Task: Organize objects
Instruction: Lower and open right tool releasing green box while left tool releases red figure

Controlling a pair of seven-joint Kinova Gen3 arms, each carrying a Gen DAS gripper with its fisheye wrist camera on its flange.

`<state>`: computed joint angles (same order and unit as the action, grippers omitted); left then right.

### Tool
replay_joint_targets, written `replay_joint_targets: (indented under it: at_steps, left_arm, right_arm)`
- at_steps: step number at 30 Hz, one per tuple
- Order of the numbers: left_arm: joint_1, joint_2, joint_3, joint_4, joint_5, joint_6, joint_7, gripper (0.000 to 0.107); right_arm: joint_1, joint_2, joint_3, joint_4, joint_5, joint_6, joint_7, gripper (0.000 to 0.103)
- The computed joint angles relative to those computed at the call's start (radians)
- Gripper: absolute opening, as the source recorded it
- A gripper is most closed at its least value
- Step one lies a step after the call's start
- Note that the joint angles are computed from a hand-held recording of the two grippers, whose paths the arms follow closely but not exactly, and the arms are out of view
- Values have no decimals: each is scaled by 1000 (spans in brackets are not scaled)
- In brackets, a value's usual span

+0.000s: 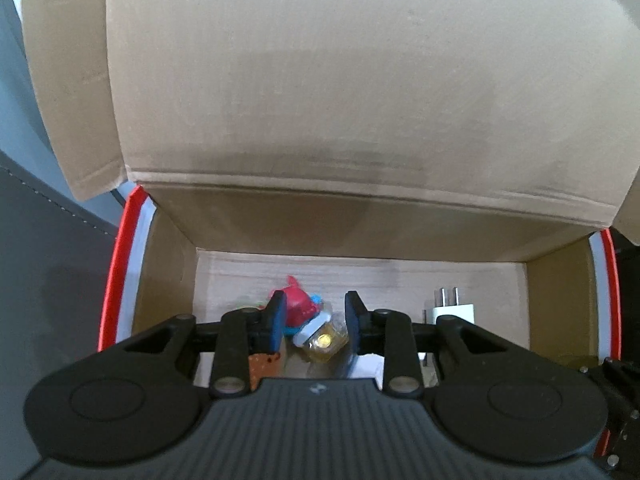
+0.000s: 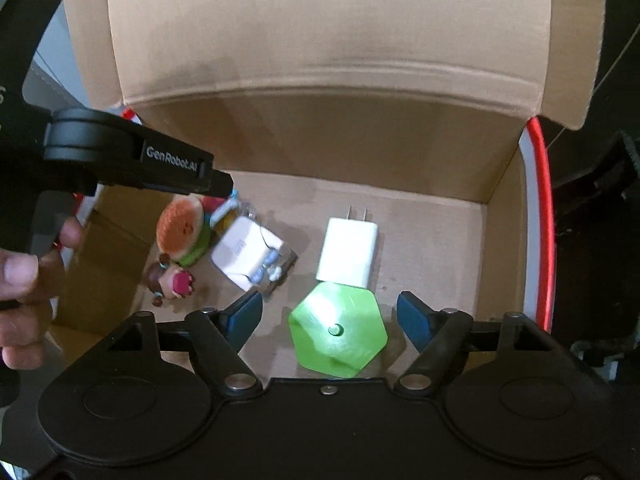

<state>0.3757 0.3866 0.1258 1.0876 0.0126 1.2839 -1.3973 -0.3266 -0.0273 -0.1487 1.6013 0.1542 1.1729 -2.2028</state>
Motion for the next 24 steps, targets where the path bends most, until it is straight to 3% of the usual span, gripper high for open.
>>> replay_joint_targets:
  at_steps: [8,13,21,24]
  left_arm:
    - [-28,-20,7,-44,38,73,-28,33]
    - [-41,-36,8,-74,53,118,-48,46]
    - [-74,-85,8,-79,94,152,-74,67]
    - [-83,-106,8,-77,102,166,-77,73]
  right_arm:
    - [17,-31,5,1,-36,-11,-14,75]
    - [30,-50,5,5,-57,-31,-20,81]
    - [47,-75,7,12,-82,-41,-31,83]
    - [56,-96,14,16,-111,-50,-9,92]
